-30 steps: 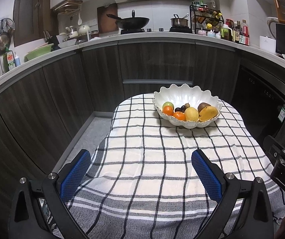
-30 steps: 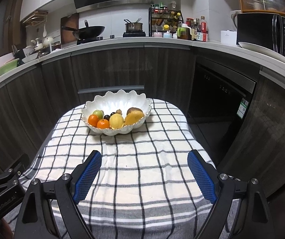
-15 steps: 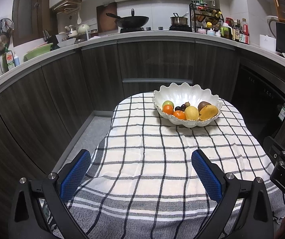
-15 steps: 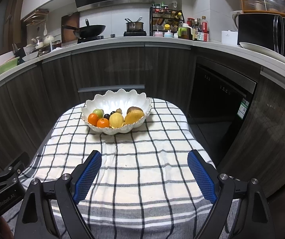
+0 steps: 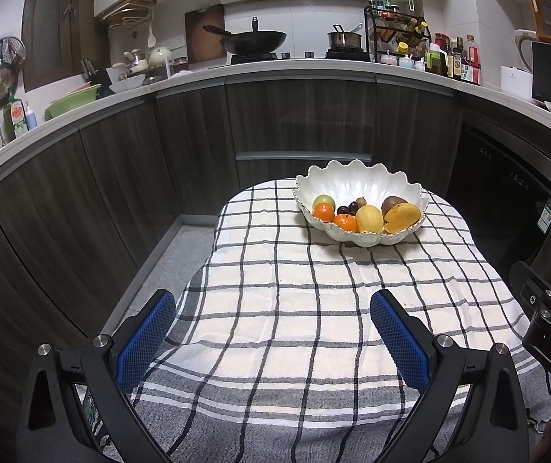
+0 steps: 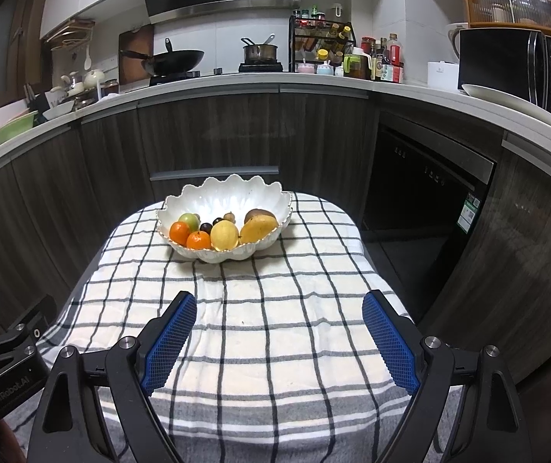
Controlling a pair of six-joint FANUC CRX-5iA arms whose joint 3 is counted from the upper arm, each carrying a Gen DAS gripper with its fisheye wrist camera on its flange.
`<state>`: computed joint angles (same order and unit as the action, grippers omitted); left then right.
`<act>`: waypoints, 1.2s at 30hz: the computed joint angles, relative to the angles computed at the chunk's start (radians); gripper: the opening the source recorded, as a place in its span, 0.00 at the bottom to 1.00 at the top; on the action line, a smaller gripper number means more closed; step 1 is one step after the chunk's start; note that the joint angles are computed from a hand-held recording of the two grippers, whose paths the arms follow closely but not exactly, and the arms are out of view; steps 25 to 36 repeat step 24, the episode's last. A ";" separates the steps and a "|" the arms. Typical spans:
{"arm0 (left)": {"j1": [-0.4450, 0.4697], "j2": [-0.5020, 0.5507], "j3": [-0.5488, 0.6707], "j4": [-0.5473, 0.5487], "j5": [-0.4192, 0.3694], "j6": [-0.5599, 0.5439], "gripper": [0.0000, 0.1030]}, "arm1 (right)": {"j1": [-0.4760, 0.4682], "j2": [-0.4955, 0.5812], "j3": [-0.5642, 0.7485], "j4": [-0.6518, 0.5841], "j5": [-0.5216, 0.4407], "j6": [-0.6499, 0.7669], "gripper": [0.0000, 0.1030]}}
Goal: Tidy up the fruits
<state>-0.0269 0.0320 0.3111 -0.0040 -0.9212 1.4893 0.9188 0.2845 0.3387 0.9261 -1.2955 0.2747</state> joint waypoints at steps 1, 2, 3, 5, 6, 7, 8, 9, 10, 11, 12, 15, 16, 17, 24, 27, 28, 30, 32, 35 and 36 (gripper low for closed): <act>0.002 0.001 0.000 0.007 -0.001 -0.006 1.00 | 0.000 0.000 0.000 0.000 0.000 0.000 0.86; 0.003 0.002 0.000 0.011 -0.003 -0.009 1.00 | 0.000 0.000 0.001 0.000 0.000 0.001 0.86; 0.004 0.002 0.000 0.013 -0.004 -0.011 1.00 | 0.000 0.000 0.001 0.000 0.000 0.002 0.86; 0.004 0.003 0.001 0.013 -0.007 -0.011 1.00 | 0.000 -0.001 0.000 0.000 0.000 0.003 0.86; 0.002 0.003 0.003 0.008 -0.009 -0.008 1.00 | 0.000 -0.001 0.000 0.000 0.000 0.003 0.86; 0.001 0.004 0.005 0.004 -0.011 -0.006 1.00 | -0.001 -0.001 0.000 -0.002 0.000 0.003 0.86; 0.000 0.005 0.005 0.003 -0.012 -0.006 1.00 | -0.001 -0.001 0.000 -0.002 0.000 0.003 0.86; 0.000 0.005 0.005 0.005 -0.015 -0.007 1.00 | -0.001 0.000 0.002 -0.002 -0.001 0.005 0.86; 0.001 0.007 0.007 0.009 -0.018 -0.008 1.00 | -0.001 0.001 0.003 -0.002 -0.002 0.005 0.86; 0.002 0.011 0.011 0.012 -0.022 -0.010 1.00 | -0.001 0.001 0.005 -0.003 -0.002 0.005 0.86; 0.002 0.014 0.014 0.012 -0.027 -0.010 1.00 | -0.002 0.001 0.005 -0.003 -0.003 0.006 0.86; 0.003 0.018 0.020 0.013 -0.037 -0.010 1.00 | -0.002 0.000 0.005 -0.006 -0.003 0.008 0.86; 0.004 0.020 0.021 0.017 -0.040 -0.011 1.00 | -0.003 -0.001 0.005 -0.009 -0.002 0.008 0.86; 0.005 0.021 0.020 0.021 -0.041 -0.011 1.00 | -0.003 -0.001 0.005 -0.009 -0.003 0.008 0.86; 0.004 0.022 0.016 0.017 -0.030 -0.021 1.00 | -0.005 -0.002 0.000 -0.016 -0.003 0.003 0.86; 0.004 0.022 0.016 0.017 -0.030 -0.021 1.00 | -0.005 -0.002 0.000 -0.016 -0.003 0.003 0.86; 0.004 0.022 0.016 0.017 -0.030 -0.021 1.00 | -0.005 -0.002 0.000 -0.016 -0.003 0.003 0.86; 0.004 0.022 0.016 0.017 -0.030 -0.021 1.00 | -0.005 -0.002 0.000 -0.016 -0.003 0.003 0.86; 0.004 0.022 0.016 0.017 -0.030 -0.021 1.00 | -0.005 -0.002 0.000 -0.016 -0.003 0.003 0.86; 0.004 0.022 0.016 0.017 -0.030 -0.021 1.00 | -0.005 -0.002 0.000 -0.016 -0.003 0.003 0.86; 0.004 0.022 0.016 0.017 -0.030 -0.021 1.00 | -0.005 -0.002 0.000 -0.016 -0.003 0.003 0.86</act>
